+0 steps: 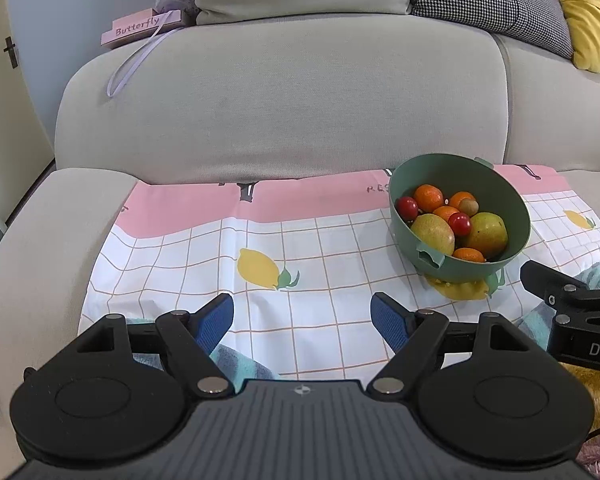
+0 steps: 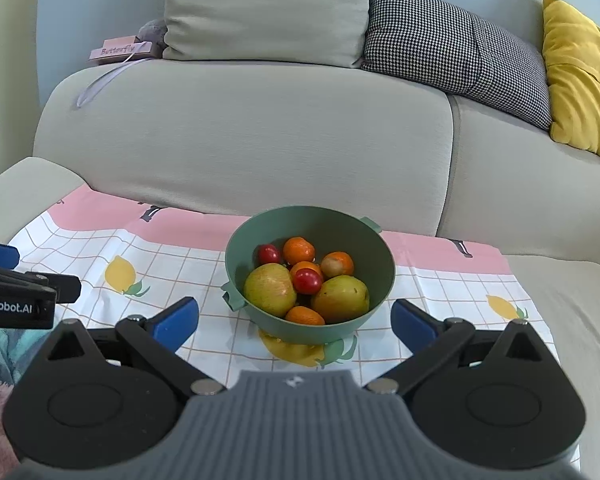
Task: Organize fruits
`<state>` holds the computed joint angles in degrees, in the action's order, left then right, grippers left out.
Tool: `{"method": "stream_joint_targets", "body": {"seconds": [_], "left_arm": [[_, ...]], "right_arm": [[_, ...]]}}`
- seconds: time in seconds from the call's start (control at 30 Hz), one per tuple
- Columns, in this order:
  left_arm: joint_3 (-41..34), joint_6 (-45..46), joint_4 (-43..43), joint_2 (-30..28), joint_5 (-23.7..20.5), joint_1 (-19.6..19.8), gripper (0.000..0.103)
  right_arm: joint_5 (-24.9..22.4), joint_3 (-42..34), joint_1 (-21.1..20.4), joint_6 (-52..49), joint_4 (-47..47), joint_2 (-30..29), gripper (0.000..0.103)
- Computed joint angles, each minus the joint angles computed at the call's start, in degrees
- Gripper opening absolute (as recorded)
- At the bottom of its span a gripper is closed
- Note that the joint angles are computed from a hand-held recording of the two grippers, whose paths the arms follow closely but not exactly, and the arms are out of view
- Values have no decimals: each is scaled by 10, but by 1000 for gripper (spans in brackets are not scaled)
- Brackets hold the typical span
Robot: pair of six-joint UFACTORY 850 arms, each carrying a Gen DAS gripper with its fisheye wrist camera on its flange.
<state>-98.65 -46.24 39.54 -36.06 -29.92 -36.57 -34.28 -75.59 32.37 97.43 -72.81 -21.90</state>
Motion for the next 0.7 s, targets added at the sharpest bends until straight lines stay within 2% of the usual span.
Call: {"method": "stream_joint_targets", "body": {"seconds": [0.7], "left_arm": [[4, -11, 9, 3, -1, -3, 91]], "right_arm": [[7, 8, -5, 7, 2, 7, 99]]}}
